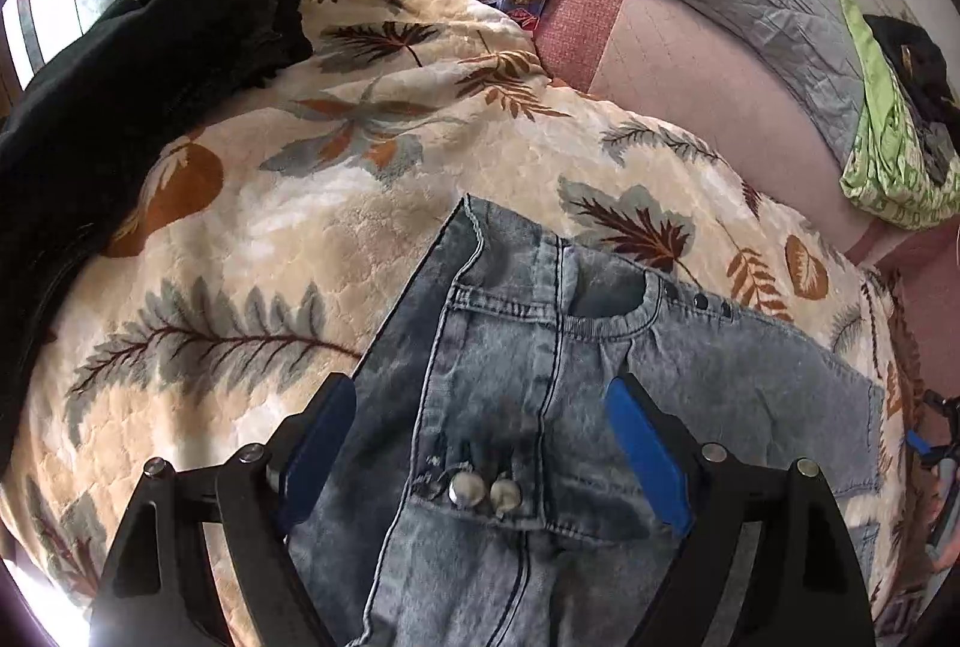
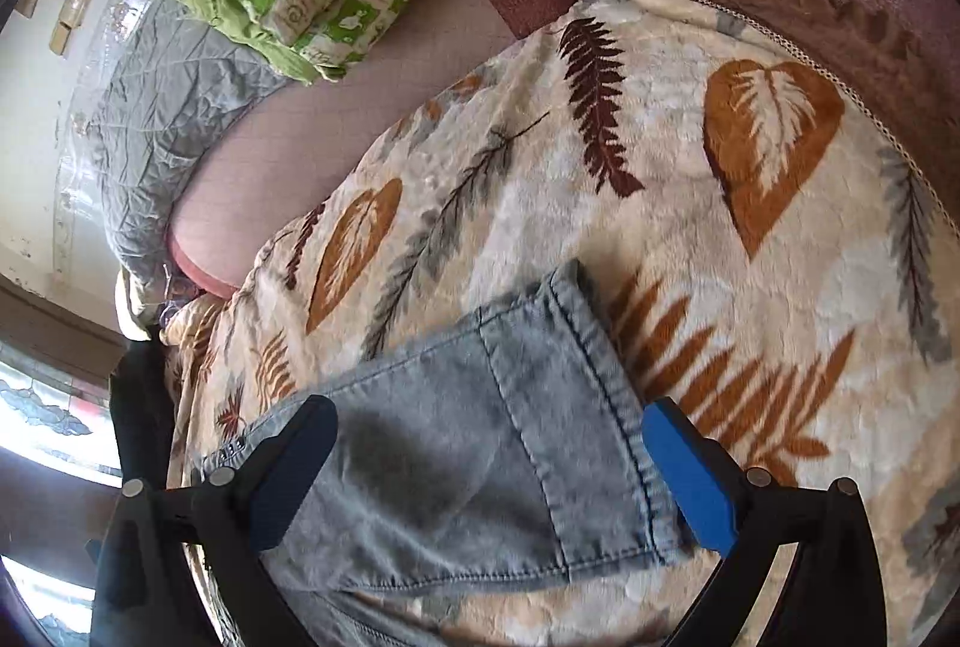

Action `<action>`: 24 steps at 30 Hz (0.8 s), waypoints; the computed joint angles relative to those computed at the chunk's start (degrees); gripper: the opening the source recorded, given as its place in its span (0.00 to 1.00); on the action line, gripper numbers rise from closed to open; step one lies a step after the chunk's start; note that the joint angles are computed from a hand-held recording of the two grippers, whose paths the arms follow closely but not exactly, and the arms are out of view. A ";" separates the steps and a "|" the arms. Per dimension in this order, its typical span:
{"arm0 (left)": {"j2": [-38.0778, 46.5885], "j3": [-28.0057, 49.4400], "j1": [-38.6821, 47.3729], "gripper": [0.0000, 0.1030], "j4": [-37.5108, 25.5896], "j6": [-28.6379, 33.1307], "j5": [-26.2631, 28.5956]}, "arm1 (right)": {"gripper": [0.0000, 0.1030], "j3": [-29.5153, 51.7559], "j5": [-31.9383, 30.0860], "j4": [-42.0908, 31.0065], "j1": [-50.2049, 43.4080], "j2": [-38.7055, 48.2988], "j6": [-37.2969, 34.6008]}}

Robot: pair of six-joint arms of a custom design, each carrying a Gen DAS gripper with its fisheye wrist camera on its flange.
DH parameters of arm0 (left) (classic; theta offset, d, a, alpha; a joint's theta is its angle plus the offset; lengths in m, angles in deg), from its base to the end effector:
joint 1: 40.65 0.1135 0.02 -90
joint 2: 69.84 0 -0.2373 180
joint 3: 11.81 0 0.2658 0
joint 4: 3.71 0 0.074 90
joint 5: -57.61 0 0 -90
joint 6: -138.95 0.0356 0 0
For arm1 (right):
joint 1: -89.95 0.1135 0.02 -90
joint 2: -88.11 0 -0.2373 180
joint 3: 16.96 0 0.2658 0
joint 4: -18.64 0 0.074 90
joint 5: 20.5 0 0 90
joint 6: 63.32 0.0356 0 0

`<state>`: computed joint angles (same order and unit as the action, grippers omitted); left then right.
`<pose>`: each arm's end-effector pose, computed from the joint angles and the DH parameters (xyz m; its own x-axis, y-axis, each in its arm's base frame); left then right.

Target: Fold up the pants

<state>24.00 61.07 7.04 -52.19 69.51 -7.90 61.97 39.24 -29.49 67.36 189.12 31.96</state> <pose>0.2273 0.2278 0.1556 -0.7920 -0.3954 -0.4651 -0.3170 0.9175 -0.2401 0.3274 -0.1168 0.1480 -0.8490 0.4393 -0.2935 0.2535 0.8261 0.5033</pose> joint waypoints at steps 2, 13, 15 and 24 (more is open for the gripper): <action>5.17 4.79 -1.32 0.84 1.05 -5.09 -0.45 | 1.00 2.97 1.17 -0.12 0.91 2.98 0.29; 24.16 23.73 -7.94 0.80 1.64 -12.86 2.09 | 1.00 8.69 3.39 -0.28 1.84 10.99 -0.74; 25.43 24.61 -8.78 0.74 2.31 -13.68 0.80 | 1.00 9.05 3.52 -0.32 1.61 11.71 -0.98; 29.01 27.18 -11.21 0.45 2.18 -13.51 -2.44 | 0.99 10.91 2.36 -1.21 1.13 14.05 -2.06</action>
<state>53.01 88.25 -4.17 -50.01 56.00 -10.34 72.89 41.60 -30.70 68.48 203.17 29.90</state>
